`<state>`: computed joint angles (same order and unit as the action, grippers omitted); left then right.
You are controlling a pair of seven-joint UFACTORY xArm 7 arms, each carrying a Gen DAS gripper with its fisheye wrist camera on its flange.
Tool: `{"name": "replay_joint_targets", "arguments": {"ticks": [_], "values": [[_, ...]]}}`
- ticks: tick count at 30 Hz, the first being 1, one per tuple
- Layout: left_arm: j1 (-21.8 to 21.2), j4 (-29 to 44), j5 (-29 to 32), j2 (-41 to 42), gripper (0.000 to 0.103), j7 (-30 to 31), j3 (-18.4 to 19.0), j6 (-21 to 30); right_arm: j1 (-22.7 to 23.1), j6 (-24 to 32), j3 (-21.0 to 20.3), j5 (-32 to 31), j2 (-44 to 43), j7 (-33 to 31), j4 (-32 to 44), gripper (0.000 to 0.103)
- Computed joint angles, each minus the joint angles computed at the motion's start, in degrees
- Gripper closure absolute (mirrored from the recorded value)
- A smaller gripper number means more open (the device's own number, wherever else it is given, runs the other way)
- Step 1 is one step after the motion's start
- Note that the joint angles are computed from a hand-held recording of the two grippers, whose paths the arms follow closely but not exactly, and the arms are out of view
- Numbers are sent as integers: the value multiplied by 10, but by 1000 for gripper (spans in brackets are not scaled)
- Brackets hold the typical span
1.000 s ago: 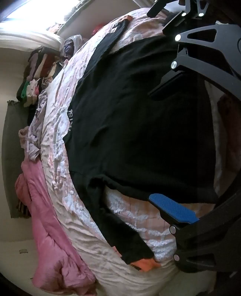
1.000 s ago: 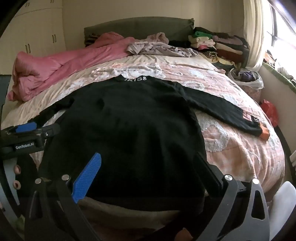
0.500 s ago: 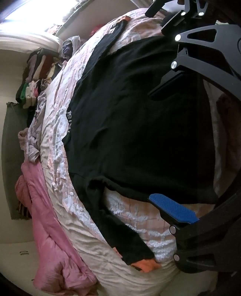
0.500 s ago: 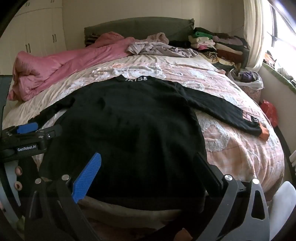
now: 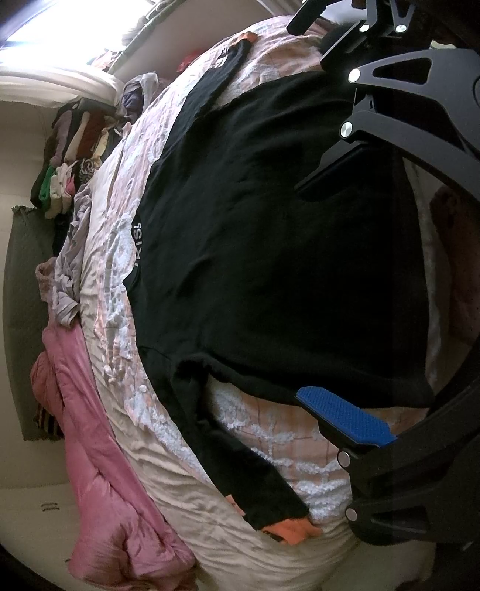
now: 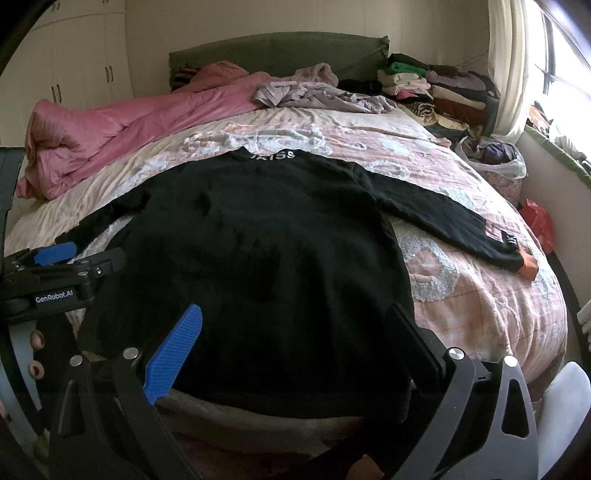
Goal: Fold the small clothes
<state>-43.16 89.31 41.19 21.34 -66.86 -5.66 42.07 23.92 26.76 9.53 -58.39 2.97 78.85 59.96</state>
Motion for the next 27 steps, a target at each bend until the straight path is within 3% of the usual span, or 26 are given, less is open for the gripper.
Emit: {"name": "replay_joint_targets", "arguments": {"ticks": [27], "values": [[-5, 7, 4, 4, 9, -3, 2, 6, 9, 6, -1, 6, 9, -7, 10, 4]]}}
